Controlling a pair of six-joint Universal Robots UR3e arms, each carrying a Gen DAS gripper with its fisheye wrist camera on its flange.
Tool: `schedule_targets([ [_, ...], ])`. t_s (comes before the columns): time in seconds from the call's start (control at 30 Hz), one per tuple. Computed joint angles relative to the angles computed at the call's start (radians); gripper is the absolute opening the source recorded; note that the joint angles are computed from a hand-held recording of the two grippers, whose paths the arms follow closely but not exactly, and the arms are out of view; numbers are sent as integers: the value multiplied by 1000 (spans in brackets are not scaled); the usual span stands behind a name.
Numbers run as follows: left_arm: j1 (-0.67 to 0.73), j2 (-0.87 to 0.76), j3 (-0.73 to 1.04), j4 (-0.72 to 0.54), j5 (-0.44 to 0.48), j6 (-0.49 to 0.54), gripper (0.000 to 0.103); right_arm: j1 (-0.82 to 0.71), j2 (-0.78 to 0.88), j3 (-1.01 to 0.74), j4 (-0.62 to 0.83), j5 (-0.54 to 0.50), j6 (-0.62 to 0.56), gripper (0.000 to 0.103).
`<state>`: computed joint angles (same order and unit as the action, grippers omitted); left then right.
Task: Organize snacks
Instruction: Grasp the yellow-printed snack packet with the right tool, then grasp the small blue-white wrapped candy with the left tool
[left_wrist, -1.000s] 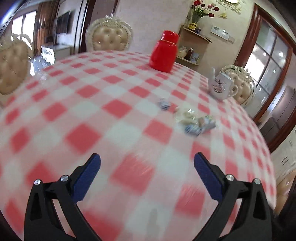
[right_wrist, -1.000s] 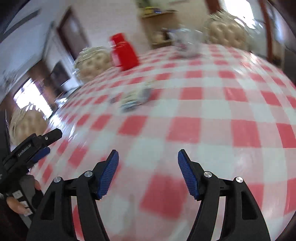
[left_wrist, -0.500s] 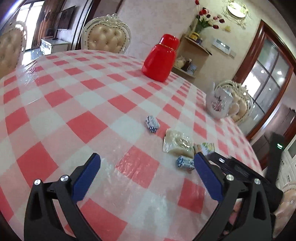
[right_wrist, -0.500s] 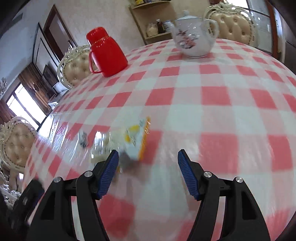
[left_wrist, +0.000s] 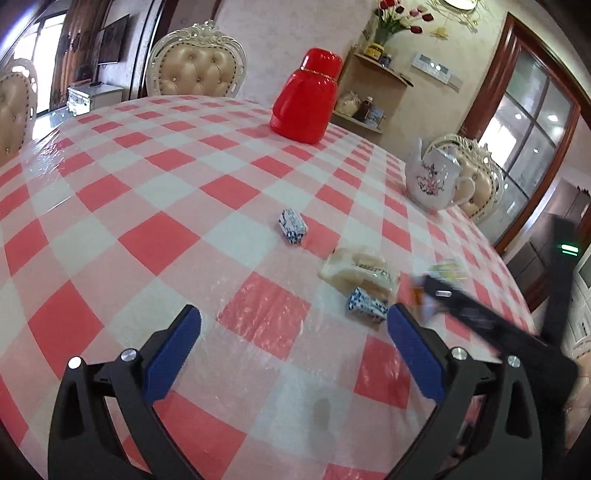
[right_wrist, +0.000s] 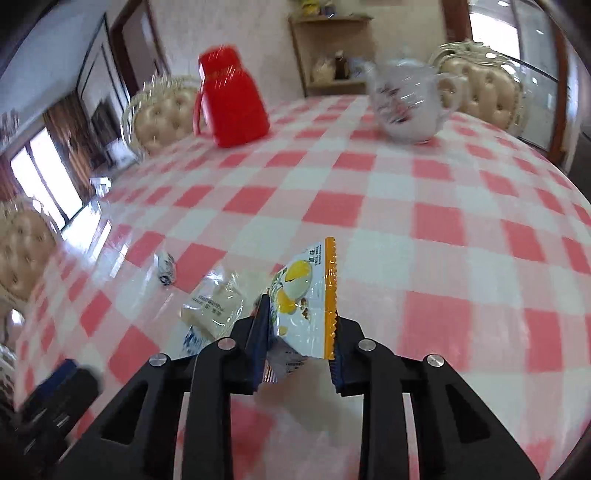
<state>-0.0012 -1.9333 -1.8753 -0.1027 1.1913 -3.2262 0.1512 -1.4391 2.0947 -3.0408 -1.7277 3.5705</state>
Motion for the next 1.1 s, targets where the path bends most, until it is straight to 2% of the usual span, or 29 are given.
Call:
schedule_targets([
  [0.1, -34, 0, 12, -29, 16, 50, 101, -58, -216, 220, -57, 53, 26, 27],
  [0.23, -116, -1, 10, -10, 97, 153, 101, -187, -497, 479, -64, 178, 32, 27],
  [0.37, -172, -75, 134, -95, 147, 128, 101, -274, -582, 529, 3, 286, 37, 27],
  [0.5, -257, -233, 417, -276, 262, 121, 100, -245, -594, 520, -14, 283, 40, 28],
  [0.57, -277, -289, 526, -368, 280, 143, 83, -260, -610, 522, -4, 315, 39, 28],
  [0.6, -289, -317, 580, -421, 298, 157, 78, -272, -620, 524, 6, 332, 35, 28],
  [0.67, -307, -345, 617, -430, 337, 188, 59, -294, -646, 529, 26, 370, 33, 28],
  [0.7, -301, -346, 622, -433, 319, 202, 56, -302, -659, 532, 35, 383, 30, 28],
  [0.77, -295, -352, 626, -423, 295, 242, 38, -295, -670, 529, 40, 383, 33, 28],
  [0.93, -317, -320, 556, -360, 316, 361, 36, -270, -636, 525, 23, 346, 40, 28],
  [1.1, -303, -233, 407, -281, 277, 354, 36, -280, -585, 539, -8, 348, 40, 28],
])
